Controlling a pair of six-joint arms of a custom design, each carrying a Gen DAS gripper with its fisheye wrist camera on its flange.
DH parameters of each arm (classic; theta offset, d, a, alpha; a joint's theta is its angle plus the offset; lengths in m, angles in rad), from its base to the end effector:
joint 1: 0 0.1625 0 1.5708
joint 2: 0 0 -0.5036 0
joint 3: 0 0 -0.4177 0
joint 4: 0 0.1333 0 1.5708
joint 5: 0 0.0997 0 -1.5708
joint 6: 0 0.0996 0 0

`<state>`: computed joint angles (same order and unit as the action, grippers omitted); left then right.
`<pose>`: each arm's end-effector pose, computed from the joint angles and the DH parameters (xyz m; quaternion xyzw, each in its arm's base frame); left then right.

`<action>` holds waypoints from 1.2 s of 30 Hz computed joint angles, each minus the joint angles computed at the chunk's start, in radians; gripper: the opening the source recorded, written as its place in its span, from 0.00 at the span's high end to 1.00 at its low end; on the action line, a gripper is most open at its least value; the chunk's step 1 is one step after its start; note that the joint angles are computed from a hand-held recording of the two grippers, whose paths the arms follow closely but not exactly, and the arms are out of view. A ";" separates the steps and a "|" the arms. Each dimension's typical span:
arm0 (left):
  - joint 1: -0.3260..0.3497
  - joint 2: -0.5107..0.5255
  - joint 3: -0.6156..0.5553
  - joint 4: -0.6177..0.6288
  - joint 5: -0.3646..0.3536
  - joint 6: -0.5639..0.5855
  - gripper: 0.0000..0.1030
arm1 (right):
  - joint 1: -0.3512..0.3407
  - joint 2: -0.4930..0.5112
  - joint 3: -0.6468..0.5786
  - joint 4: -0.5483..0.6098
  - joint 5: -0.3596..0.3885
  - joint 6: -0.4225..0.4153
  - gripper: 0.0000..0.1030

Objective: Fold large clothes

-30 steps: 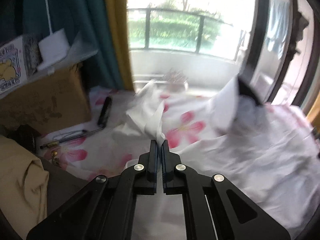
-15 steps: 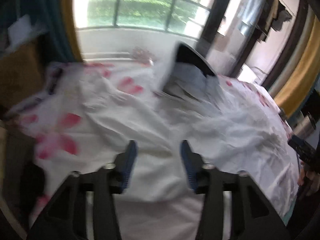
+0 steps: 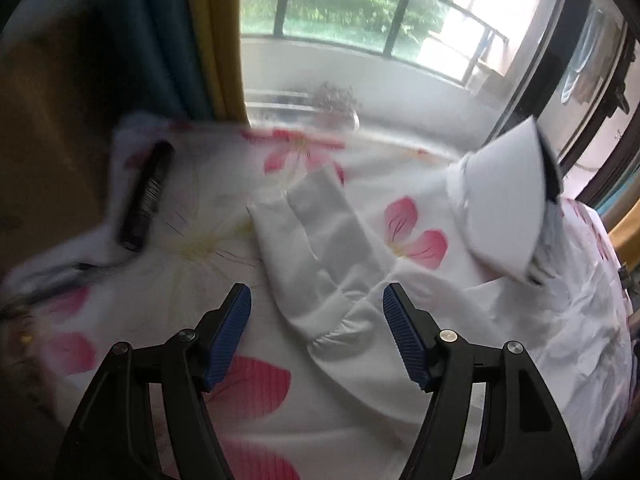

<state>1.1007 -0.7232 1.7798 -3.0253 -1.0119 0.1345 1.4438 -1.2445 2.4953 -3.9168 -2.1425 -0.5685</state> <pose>-0.1546 -0.7152 0.0929 0.2285 0.9158 -0.2325 0.2349 0.0265 -0.4197 0.2933 0.0361 -0.8314 0.3876 0.3966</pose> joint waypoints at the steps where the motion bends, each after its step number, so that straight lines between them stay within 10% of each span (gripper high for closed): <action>1: -0.001 0.012 0.015 -0.056 0.000 0.049 0.30 | 0.000 0.004 -0.002 -0.005 -0.001 -0.001 0.24; 3: -0.010 0.019 0.023 -0.074 0.012 0.083 0.31 | -0.004 0.010 -0.006 -0.004 -0.004 0.007 0.24; 5: -0.008 0.012 0.027 -0.051 -0.038 0.107 0.58 | -0.013 0.010 -0.006 0.005 0.000 0.018 0.24; 6: -0.011 0.015 0.026 -0.050 -0.024 0.112 0.88 | -0.016 0.010 -0.006 0.011 0.001 0.024 0.24; 7: -0.012 0.012 0.025 -0.034 -0.032 0.099 0.91 | -0.019 0.008 -0.004 0.014 0.006 0.029 0.24; 22: -0.238 -0.164 0.207 -0.539 0.143 0.212 0.93 | -0.038 -0.060 0.053 -0.028 0.112 -0.005 0.24; 36: -0.480 -0.213 0.240 -0.580 0.207 0.301 0.93 | -0.120 -0.217 0.109 0.000 0.298 -0.065 0.24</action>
<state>0.6210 -0.9360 2.0198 -3.6053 -0.8050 0.4353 1.3237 -1.4616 2.6047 -3.9165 -1.8445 -0.6338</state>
